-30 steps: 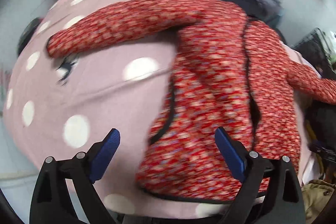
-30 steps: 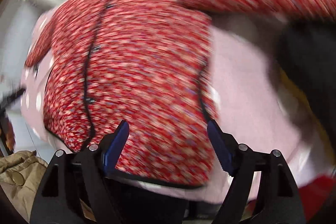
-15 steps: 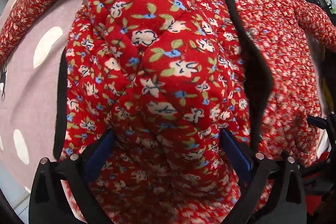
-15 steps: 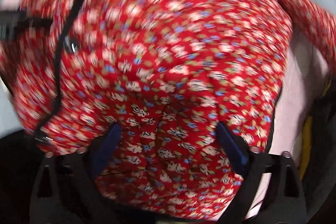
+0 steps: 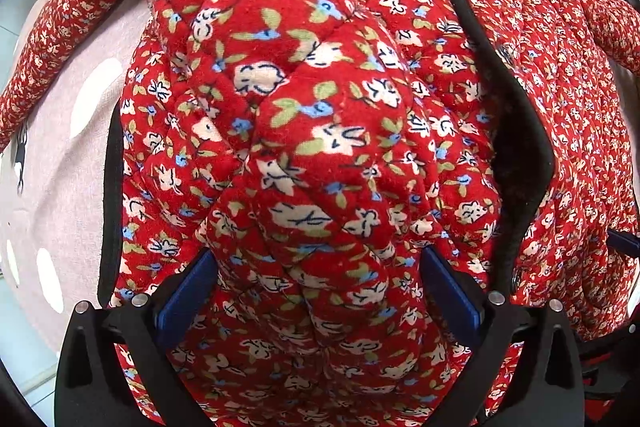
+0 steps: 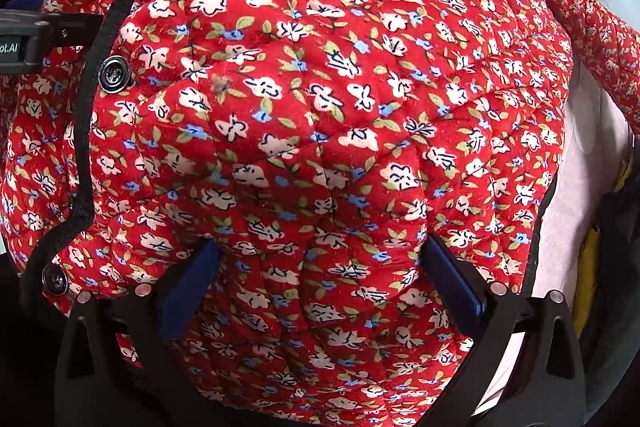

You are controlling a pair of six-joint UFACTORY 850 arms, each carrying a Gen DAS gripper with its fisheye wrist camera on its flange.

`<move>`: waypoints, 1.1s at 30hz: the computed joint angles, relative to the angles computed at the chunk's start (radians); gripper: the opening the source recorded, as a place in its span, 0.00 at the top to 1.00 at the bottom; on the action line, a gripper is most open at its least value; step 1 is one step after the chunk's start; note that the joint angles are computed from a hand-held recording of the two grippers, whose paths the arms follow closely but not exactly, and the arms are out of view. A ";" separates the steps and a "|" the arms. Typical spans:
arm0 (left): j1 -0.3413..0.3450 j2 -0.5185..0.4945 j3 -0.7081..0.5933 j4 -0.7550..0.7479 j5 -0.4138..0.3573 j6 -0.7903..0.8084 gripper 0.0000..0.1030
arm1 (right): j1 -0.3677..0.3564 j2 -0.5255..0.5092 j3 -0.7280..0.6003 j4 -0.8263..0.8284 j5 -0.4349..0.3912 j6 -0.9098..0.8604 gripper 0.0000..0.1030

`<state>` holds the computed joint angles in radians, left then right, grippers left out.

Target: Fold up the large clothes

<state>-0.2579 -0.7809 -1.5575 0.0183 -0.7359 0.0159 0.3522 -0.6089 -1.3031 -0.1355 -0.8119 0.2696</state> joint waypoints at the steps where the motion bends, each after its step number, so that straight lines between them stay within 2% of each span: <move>1: 0.002 0.005 0.011 -0.001 0.005 0.004 0.04 | -0.001 0.004 0.010 -0.007 0.008 0.007 0.04; 8: 0.016 0.011 -0.026 -0.003 -0.049 0.017 0.05 | 0.012 0.025 -0.006 0.004 -0.019 0.036 0.04; 11: 0.023 0.045 -0.009 -0.016 -0.030 0.025 0.06 | -0.039 0.092 0.027 0.095 0.060 0.059 0.05; 16: 0.037 0.085 0.006 -0.003 -0.010 0.011 0.06 | -0.138 0.200 0.082 0.104 0.139 0.214 0.05; 23: 0.068 0.109 -0.018 -0.041 -0.030 0.011 0.06 | -0.257 0.389 0.149 -0.142 0.269 0.536 0.05; 28: 0.077 0.116 -0.041 -0.063 -0.051 0.032 0.06 | -0.339 0.447 0.147 -0.327 0.269 0.753 0.06; 33: 0.076 0.131 -0.012 -0.060 -0.037 0.023 0.06 | -0.396 0.493 0.175 -0.481 0.246 0.988 0.19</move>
